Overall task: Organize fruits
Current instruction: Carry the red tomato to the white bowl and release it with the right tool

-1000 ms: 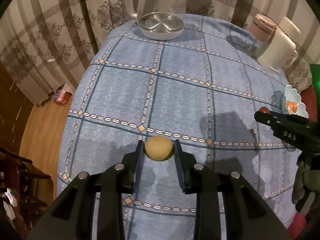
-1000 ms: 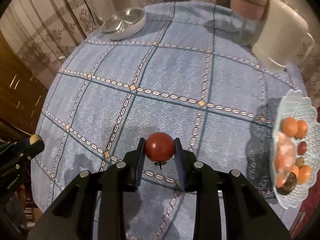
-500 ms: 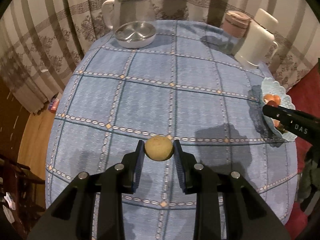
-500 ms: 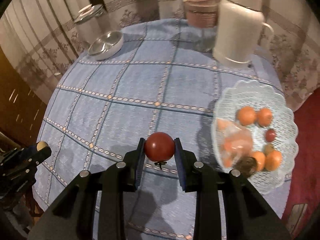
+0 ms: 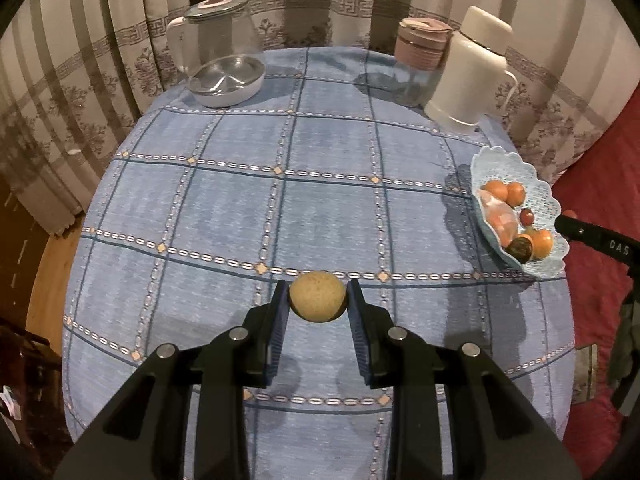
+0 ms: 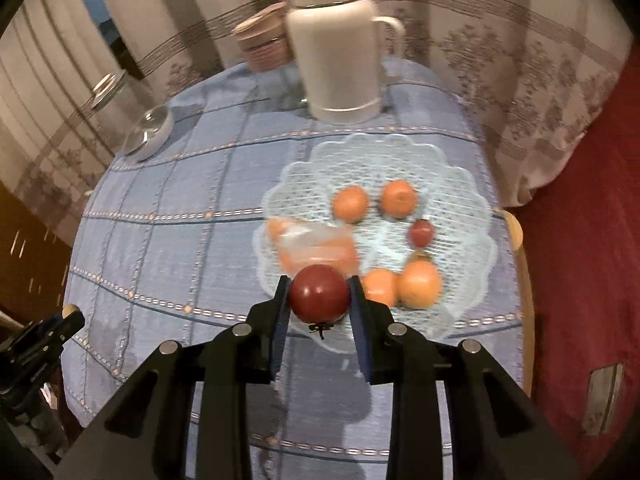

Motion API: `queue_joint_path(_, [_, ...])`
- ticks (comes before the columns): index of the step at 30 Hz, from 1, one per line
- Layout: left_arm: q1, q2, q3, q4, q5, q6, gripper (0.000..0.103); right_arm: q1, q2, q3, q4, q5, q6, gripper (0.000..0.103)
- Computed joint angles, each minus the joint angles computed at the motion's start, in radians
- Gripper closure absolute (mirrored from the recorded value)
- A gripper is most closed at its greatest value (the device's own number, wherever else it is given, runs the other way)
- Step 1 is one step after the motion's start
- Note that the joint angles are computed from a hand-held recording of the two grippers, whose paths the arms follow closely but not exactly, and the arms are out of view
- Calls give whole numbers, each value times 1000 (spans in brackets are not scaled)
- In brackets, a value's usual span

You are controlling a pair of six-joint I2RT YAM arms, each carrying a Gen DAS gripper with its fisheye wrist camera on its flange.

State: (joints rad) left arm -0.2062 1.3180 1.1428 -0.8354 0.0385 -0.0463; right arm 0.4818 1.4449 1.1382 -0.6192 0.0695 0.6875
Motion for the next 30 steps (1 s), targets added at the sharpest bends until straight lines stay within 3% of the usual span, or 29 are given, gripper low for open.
queue_joint_path(12, [-91,-26,-31,7,-46,-77,73,-106,-72,-177,62,-50,-34,74])
queue_joint_path(28, [-96,-56,-46,-8,-66,-102,73,-132,82,-162,133,-61,-114,73])
queue_joint_path(30, [-95,-55,-45,-7,-65,-102,73,-143,86,-165,143,-72,-117,67])
